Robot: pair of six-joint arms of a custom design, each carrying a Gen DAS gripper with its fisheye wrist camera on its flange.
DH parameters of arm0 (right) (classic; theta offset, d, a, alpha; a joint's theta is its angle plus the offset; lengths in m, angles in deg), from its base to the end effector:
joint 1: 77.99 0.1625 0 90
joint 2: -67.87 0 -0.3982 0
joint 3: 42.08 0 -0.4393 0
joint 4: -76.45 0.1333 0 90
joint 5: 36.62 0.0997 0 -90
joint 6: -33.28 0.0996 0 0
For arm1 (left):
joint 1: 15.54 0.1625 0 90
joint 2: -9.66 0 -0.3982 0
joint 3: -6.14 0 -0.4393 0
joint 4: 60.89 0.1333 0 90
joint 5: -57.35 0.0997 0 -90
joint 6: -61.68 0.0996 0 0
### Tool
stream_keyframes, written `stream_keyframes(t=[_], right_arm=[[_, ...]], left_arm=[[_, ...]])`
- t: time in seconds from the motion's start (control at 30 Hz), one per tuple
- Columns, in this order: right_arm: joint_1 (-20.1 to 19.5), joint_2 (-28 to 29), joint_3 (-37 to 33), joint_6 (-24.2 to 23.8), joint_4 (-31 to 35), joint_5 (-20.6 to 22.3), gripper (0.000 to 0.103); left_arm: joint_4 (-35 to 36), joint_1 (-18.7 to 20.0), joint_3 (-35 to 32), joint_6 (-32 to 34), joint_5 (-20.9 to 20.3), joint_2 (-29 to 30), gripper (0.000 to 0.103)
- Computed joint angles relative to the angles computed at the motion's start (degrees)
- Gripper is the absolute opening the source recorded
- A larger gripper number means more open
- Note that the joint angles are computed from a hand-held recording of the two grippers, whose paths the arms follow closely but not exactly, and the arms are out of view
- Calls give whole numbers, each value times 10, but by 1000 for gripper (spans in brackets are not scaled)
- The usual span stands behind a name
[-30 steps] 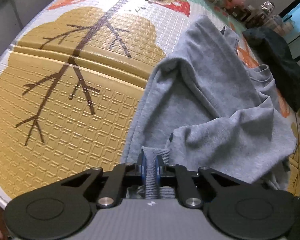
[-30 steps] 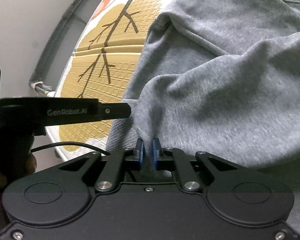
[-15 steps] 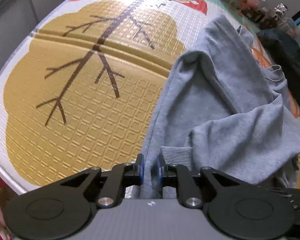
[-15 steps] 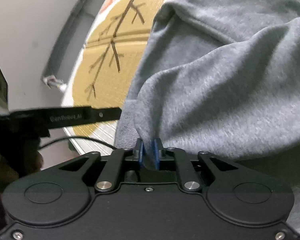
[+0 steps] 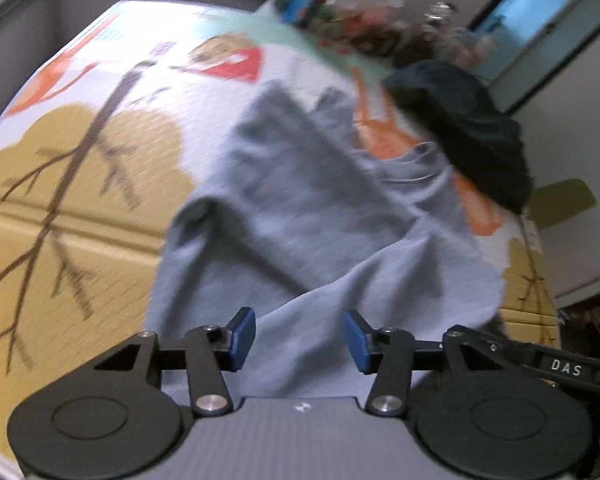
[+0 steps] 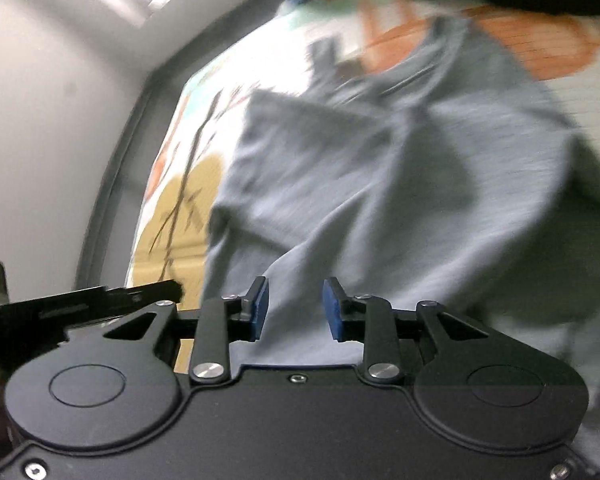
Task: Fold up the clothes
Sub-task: 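Move the left gripper over the sweatshirt collar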
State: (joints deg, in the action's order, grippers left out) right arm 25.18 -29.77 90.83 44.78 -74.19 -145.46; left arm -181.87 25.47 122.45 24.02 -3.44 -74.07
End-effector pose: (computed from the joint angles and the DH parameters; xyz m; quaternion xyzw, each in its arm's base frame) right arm 0.1979 -0.4017 0.2610 -0.0219 -0.9629 0.2457 0.1097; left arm -0.2662 -0.4725 0.2321 0.0990 0.9625 -0.1632 0.1927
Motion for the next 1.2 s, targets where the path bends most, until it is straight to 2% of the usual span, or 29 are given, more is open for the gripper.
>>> stream_keyframes(t=[0.13,0.33,0.53,0.77,1.2], right_arm=[[-34,-72,24,23,-7,-13,31],[-86,-157,50,34,-19,-31,32],[-129,-206,64,39,-19,-28,35],[-161,-213,68,62,-26,-13,37],[-227,-143,59,132,-91,51,37]], left_arm=[[-45,-1,-35,44,-23,55,60],[-62,-4,-100,106,-45,143,63],[-56,6,-167,151,-84,225,65],[-45,15,-230,188,-79,299,66],[-6,52,-389,256,-74,448,69]])
